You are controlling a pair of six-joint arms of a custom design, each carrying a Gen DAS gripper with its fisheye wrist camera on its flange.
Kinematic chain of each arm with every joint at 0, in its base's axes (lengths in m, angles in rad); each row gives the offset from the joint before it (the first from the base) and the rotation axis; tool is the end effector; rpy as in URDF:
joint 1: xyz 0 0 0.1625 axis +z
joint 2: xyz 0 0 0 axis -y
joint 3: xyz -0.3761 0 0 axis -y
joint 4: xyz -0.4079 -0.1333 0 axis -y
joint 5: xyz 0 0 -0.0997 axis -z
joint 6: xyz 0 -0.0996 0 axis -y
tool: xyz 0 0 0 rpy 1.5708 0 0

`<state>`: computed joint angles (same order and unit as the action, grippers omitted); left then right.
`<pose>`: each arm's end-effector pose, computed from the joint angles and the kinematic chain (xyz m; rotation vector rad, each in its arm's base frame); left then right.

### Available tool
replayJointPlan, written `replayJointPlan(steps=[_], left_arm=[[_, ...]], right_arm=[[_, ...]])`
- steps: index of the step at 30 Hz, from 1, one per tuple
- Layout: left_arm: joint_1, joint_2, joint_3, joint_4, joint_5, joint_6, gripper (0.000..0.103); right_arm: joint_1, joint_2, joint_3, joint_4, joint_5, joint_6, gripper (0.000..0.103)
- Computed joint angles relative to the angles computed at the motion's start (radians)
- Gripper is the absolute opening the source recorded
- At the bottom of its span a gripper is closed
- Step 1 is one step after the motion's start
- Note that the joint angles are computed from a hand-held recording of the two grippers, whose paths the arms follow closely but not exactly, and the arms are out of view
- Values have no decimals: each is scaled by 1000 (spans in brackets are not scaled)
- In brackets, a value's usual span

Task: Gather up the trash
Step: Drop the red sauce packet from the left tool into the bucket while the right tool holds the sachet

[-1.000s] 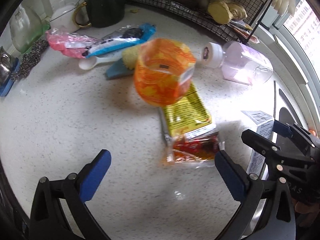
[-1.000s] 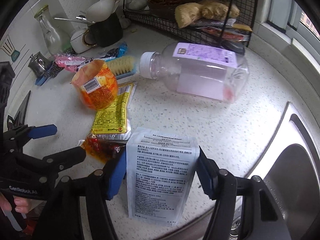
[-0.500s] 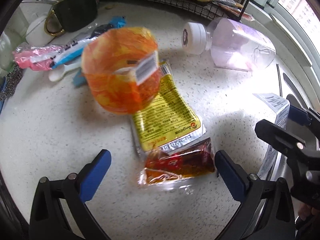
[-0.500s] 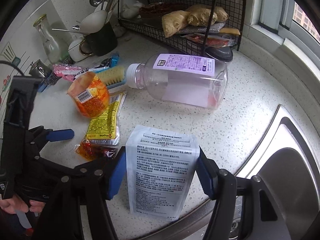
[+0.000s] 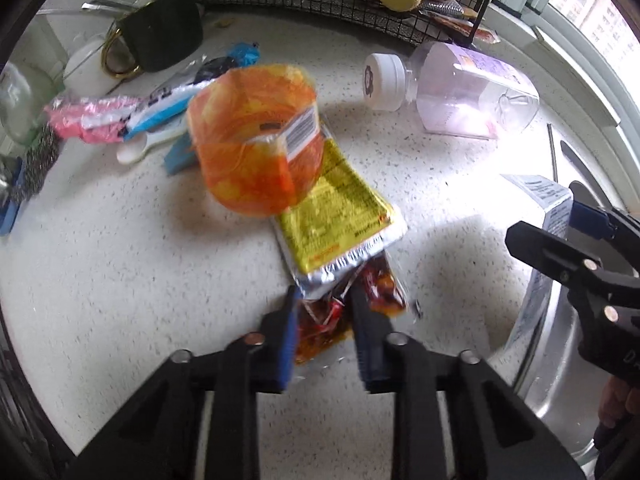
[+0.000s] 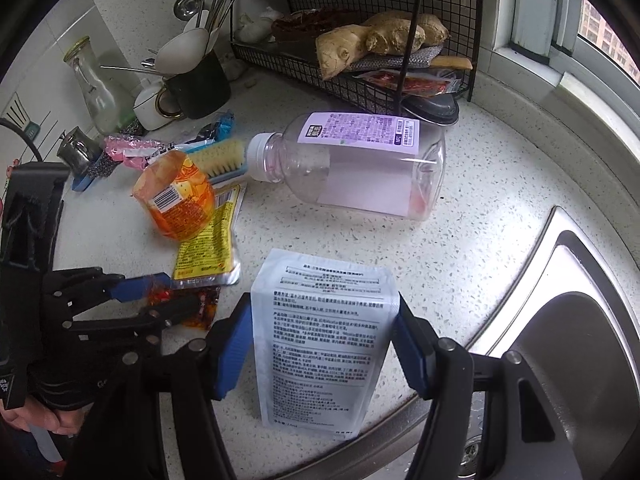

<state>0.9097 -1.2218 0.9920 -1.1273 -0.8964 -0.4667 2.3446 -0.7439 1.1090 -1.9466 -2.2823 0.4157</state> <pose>-0.2182 -0.5989 0.5117 0.3297 2.4314 -0.2372 0.5787 -0.4946 0.1972 0.4414 -2.4670 0.5329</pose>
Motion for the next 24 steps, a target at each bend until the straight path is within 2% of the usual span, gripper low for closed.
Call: replayJointPlan(steps=[2,14,24], left_arm=[[-5,-26,20,4,2,0,10],[-108,-159,64,53,22,-59,9],[-229,-298,69,271,77,-220,10]], right_arm=[[5,6,-7,8,-3,6,62],[69,1,-8,21,-9,31,62],[165,8,-10,34,-18,62,62]])
